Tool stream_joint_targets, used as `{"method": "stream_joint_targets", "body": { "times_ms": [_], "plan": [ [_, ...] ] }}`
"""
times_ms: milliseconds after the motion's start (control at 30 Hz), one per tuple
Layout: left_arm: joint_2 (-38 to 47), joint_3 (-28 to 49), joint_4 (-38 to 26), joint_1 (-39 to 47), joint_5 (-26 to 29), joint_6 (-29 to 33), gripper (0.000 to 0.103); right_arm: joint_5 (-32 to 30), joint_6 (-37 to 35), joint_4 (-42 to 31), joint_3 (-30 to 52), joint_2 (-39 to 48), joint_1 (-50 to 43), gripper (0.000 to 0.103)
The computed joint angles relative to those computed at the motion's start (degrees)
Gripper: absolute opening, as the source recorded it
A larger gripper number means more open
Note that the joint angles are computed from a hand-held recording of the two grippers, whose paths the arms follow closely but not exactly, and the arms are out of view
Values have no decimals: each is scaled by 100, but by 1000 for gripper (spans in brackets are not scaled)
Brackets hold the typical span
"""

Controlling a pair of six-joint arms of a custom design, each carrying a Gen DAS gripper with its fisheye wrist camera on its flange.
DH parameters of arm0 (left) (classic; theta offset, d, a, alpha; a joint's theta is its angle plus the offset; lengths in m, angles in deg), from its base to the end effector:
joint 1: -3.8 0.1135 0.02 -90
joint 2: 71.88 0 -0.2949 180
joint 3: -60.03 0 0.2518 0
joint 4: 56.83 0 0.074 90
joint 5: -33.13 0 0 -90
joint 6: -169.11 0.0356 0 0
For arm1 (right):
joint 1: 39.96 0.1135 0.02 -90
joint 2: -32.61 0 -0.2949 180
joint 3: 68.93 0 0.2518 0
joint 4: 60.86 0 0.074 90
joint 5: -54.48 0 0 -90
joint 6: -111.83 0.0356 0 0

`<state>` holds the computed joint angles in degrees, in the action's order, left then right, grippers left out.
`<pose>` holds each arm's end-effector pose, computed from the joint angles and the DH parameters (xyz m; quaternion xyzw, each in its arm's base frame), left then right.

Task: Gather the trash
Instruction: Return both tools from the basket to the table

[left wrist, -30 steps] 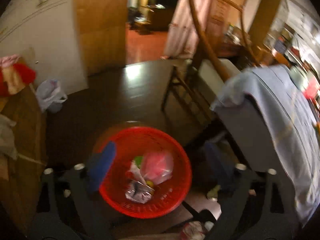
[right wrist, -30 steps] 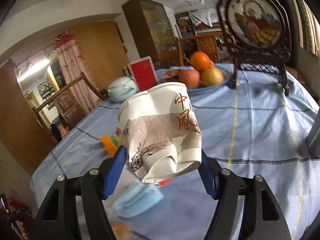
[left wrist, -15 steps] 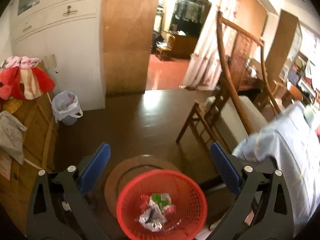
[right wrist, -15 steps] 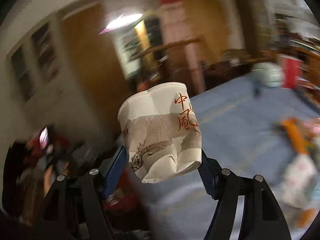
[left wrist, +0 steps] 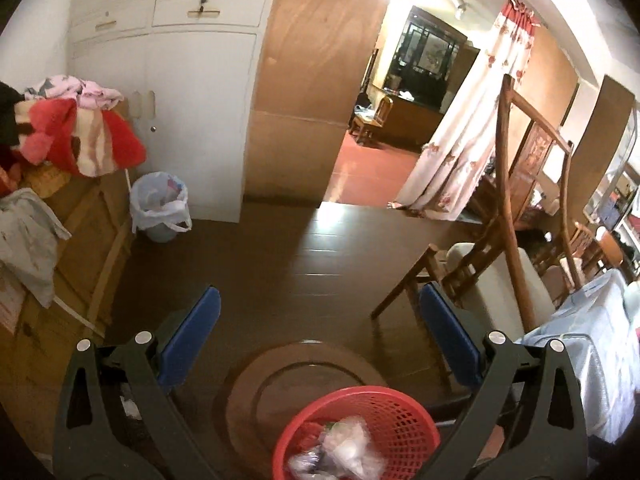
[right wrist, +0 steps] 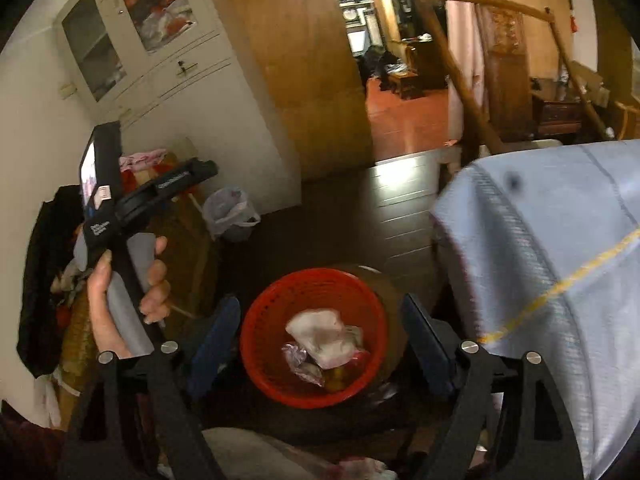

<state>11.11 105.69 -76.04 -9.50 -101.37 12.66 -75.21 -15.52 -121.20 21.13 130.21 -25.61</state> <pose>0.2384 -0.0307 0.1706 -0.4940 0.7440 0.1075 0.4370 0.3303 0.1080 0.2788 -0.4611 0.8024 0.2905 0.2432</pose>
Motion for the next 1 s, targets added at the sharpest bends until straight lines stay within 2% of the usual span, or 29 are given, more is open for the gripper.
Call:
{"method": "stream_joint_targets", "body": {
  "times_ms": [133,500,600,733,867,1000],
  "plan": [
    [252,211,61,-158,156,124,96,-152,-39,-152,235,26,-546,81],
    [852,1483,-742,-1380,160,270,96,-918,-645,-766,1300,333,-2321,84],
    [1274,2187,-1347,-1823,0,299,96,-1106,-761,-888,1749,581,-2815,86],
    [1893,3082,-1799,-2193,-13,572,96,-1252,-810,-923,2268,928,-3449,87],
    [2616,4143,-1787,-2410,338,1152,96,-1322,-703,-958,3159,1587,-4177,88],
    [3588,5676,-2002,-2566,797,1860,96,-1153,-295,-806,4321,2450,-4750,89]
  ]
}}
